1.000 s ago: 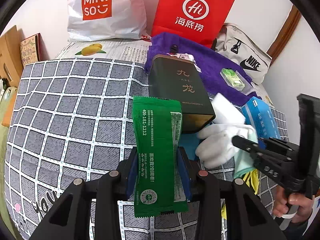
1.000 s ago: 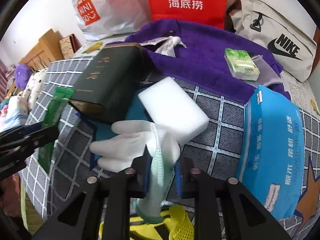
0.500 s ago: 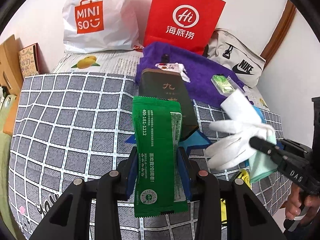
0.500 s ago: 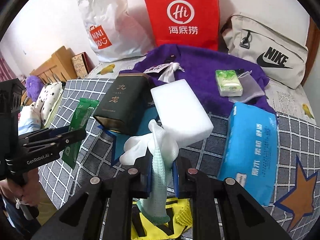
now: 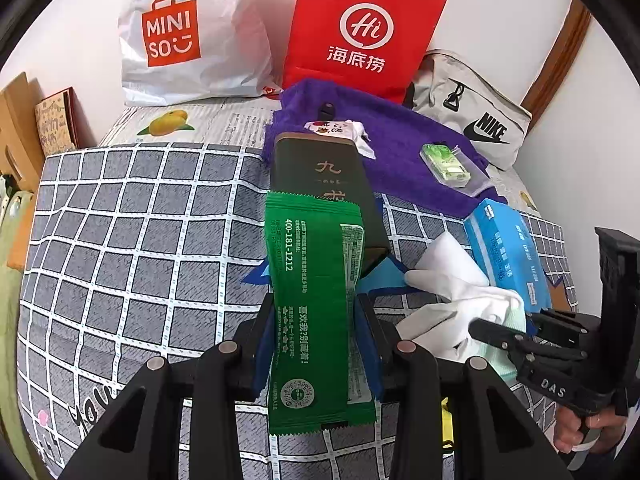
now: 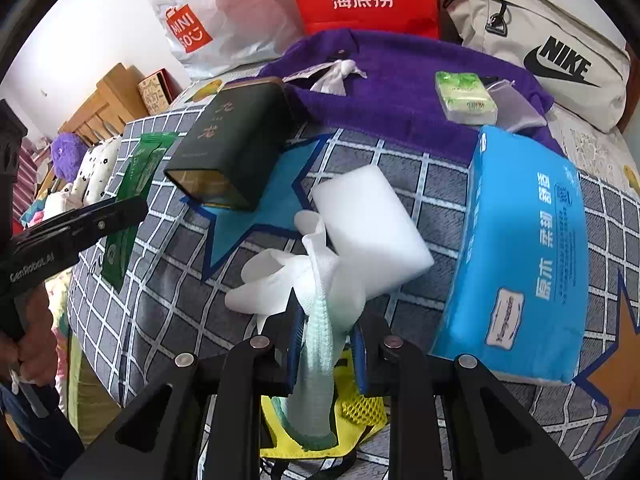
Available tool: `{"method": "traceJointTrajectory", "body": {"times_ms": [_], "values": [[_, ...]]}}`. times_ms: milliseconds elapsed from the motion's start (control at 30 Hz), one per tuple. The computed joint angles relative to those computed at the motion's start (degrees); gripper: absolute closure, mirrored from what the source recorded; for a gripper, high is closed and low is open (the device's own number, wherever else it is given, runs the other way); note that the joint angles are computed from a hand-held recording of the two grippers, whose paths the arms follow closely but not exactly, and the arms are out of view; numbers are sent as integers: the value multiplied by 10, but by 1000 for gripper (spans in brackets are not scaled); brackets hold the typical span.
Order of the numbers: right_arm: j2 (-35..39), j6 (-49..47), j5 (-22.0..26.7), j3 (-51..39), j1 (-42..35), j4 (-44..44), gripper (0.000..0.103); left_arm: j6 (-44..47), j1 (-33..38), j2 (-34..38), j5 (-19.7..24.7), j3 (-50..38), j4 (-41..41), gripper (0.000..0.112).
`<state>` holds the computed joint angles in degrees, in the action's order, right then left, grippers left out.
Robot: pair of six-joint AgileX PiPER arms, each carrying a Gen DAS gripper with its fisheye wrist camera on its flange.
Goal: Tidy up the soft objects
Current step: 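Carry the green packet in the left gripper while the right carries the glove to the towel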
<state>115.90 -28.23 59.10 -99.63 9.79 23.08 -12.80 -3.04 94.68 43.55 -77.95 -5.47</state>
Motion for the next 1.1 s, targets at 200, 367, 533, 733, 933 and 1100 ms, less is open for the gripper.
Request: {"method": "traceJointTrajectory", "body": {"times_ms": [200,367,533,733,933,1100], "values": [[-58,-64,-39,51,-1,38,87,-1,5,0,3,-7,2,77],[-65,-75,-22,22,-11,57,87,10,8,-1,7,-24,-6,77],[-51,-63,0,-32,-34,64,87,13,6,14,21,-64,-5,77],[-29,-48,13,-97,-59,56,87,18,0,49,45,-137,-2,76],[4,-33,29,-168,-73,49,87,22,-1,93,74,-211,-5,77],[46,3,37,-239,-77,23,87,25,-4,131,103,-276,1,77]]}}
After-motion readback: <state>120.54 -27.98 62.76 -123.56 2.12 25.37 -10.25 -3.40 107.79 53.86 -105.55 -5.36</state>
